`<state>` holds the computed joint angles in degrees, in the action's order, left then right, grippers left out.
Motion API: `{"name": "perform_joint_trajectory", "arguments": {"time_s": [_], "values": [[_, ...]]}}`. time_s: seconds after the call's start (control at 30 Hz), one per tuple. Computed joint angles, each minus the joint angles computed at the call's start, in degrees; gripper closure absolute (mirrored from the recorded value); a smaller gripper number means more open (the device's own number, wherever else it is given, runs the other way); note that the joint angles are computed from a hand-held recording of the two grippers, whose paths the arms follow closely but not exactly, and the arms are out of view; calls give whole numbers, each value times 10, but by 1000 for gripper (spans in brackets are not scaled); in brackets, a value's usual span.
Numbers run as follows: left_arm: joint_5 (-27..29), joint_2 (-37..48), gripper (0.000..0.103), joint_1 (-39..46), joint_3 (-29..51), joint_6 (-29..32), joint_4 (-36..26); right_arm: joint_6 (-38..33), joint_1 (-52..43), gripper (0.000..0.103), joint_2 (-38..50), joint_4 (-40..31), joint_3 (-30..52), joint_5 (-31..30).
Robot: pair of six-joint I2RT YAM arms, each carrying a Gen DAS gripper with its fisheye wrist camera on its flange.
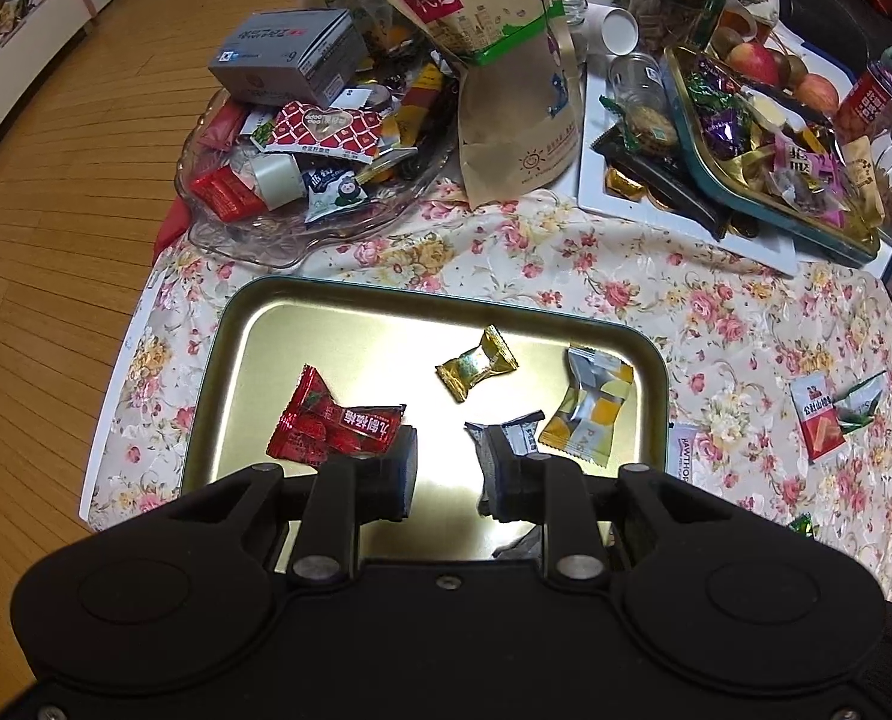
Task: Organize snacks
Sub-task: 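Open the right tool to release the striped packet into the tray, then move both tools back over the snacks on the tablecloth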
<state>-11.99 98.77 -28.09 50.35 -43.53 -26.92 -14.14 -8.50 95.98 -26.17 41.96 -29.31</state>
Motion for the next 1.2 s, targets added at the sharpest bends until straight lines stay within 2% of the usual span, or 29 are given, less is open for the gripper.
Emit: {"name": "perform_joint_trajectory", "arguments": {"time_s": [0.23,0.47,1.2], "values": [[2,2,70,2,0,-3,1,3,10,66,-9,6,-7,-22],[5,3,70,3,0,-3,1,5,9,61,-8,-3,-2,-38],[9,15,70,-10,14,1,-5,14,9,59,14,7,4,15]]}}
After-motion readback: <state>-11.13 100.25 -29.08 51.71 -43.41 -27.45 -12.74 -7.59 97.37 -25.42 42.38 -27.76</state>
